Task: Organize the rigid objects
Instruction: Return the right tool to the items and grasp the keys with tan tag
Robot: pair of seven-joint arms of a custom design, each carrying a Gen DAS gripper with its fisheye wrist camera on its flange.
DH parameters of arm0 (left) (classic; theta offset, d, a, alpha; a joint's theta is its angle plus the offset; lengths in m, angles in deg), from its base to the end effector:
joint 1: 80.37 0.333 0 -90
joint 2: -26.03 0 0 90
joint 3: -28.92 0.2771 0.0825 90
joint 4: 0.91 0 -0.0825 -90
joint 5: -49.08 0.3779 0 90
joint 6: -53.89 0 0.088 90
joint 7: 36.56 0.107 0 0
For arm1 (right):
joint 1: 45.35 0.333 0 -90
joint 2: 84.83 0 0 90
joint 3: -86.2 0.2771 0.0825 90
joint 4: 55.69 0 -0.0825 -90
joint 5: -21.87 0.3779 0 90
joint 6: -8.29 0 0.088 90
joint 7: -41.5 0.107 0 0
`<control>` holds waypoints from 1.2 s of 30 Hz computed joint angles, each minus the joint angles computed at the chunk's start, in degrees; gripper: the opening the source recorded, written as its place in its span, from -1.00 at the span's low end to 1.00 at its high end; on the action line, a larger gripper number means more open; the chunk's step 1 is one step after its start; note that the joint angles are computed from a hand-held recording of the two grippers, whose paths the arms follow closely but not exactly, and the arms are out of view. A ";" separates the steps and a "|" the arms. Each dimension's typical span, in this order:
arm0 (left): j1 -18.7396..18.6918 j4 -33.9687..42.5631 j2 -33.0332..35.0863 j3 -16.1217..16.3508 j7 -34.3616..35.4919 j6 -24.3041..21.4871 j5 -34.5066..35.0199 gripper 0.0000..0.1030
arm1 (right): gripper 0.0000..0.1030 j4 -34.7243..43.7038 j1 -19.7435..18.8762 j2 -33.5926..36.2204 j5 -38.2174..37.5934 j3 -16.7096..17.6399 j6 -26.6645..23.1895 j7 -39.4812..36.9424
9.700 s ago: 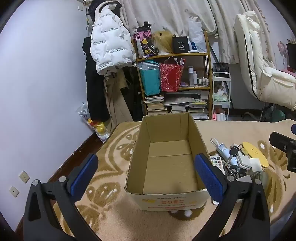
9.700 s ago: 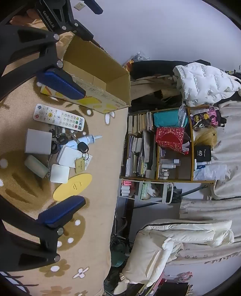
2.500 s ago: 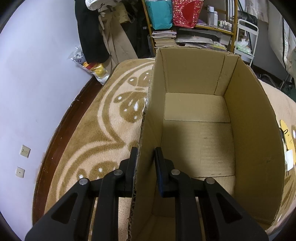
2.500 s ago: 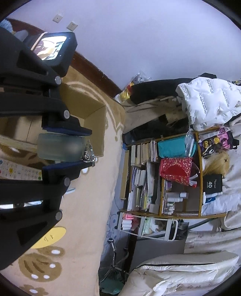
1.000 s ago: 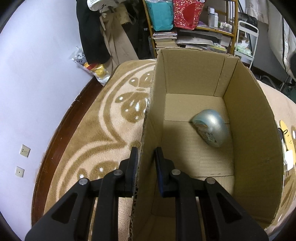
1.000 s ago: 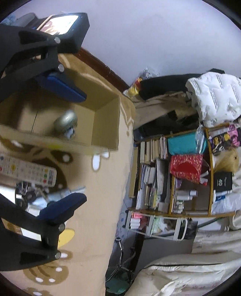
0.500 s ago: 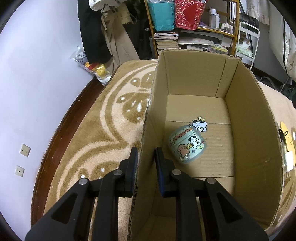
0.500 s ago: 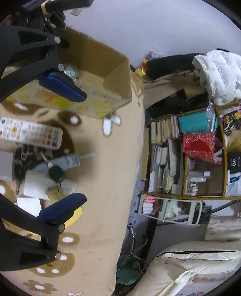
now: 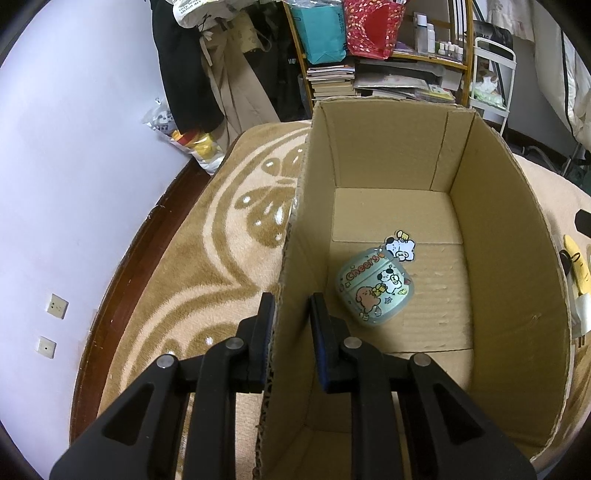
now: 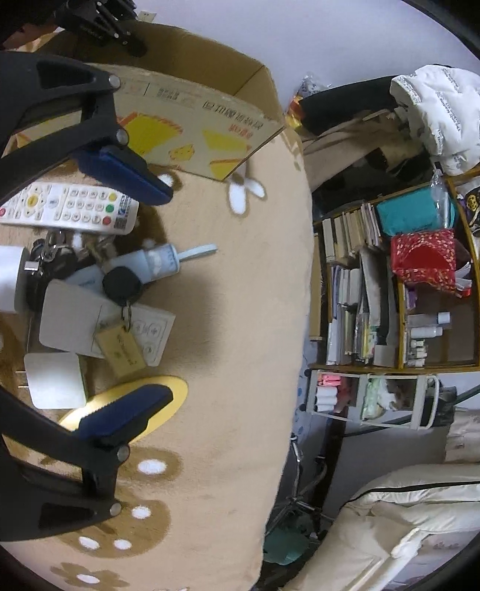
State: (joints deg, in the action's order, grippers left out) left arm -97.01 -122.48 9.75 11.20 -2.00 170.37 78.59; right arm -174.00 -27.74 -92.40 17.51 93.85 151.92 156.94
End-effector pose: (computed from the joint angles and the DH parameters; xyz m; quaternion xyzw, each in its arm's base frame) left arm 0.4221 -0.2667 0.5166 -0.7342 0.6135 -0.0820 0.2789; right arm 0.5052 0.2419 0.5191 -0.6942 0.6611 -0.1315 0.2526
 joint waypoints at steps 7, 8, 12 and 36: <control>-0.11 -0.11 0.15 -0.12 -0.13 0.16 0.30 -0.64 | 0.22 -0.87 -0.22 0.32 3.31 -0.76 -1.18 -1.72; -0.12 -0.05 0.26 -0.15 -0.16 0.13 0.38 -0.64 | 0.15 -0.97 -0.22 0.36 3.55 -0.81 -1.31 -1.92; -0.16 -0.19 0.23 -0.09 -0.34 0.32 0.30 -0.64 | -0.24 -0.82 -0.01 0.87 5.96 -1.08 -2.24 -2.98; -0.16 -0.01 0.34 -0.07 -0.38 0.27 0.14 -0.63 | -0.56 -2.94 0.23 -2.55 1.04 0.64 2.56 0.77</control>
State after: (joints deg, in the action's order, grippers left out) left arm -97.17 -122.48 10.08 11.12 -2.38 170.63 78.74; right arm -176.94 -27.50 -94.95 18.56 94.50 154.49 157.71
